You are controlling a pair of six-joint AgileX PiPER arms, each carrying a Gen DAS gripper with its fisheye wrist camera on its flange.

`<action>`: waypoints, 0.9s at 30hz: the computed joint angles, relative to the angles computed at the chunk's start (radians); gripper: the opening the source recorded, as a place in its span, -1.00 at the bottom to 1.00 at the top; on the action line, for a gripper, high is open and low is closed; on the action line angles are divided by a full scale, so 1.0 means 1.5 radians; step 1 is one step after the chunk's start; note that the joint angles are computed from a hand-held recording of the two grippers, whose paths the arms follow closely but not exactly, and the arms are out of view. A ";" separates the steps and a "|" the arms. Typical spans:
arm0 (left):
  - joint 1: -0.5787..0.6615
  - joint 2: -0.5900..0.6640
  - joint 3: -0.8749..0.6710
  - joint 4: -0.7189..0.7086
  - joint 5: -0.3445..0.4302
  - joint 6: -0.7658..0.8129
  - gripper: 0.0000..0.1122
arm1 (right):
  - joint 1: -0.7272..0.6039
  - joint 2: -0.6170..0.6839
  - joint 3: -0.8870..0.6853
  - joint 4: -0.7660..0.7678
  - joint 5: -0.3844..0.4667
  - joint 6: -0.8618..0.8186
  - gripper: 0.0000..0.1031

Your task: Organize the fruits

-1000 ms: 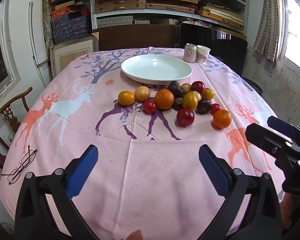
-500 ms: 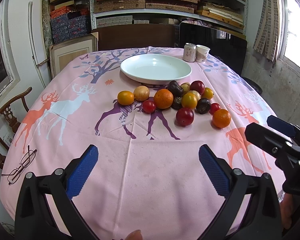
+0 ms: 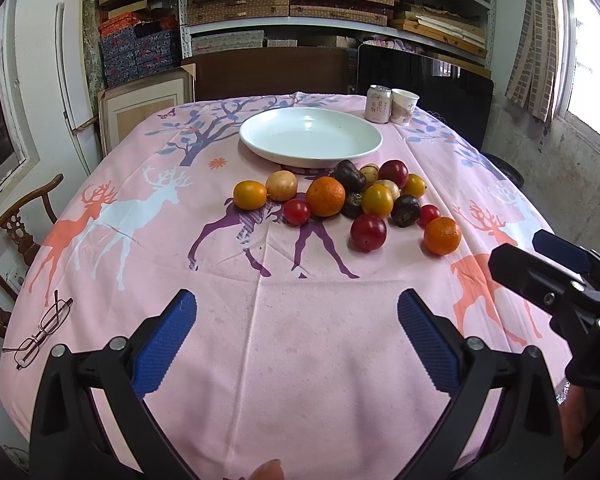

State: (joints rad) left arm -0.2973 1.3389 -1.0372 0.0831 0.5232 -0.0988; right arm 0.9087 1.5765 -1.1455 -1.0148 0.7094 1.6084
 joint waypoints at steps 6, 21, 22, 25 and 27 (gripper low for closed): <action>-0.006 0.000 0.003 0.010 -0.002 -0.013 0.76 | -0.002 0.001 0.000 0.000 -0.002 -0.001 0.93; 0.012 0.061 -0.010 0.008 -0.032 -0.011 0.76 | -0.017 0.035 0.003 -0.066 -0.008 0.023 0.93; 0.025 0.073 -0.013 -0.019 -0.044 0.017 0.76 | -0.022 0.041 0.005 -0.071 -0.008 0.005 0.93; 0.046 0.107 -0.025 -0.064 -0.073 0.080 0.76 | -0.073 0.067 -0.004 -0.004 -0.040 -0.101 0.93; 0.041 0.143 -0.058 -0.041 -0.061 0.071 0.76 | -0.113 0.074 -0.009 0.053 -0.071 -0.170 0.93</action>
State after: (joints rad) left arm -0.2355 1.5537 -1.1241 0.0212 0.4316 0.0073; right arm 0.7387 1.6880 -1.1588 -0.9346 0.6023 1.3533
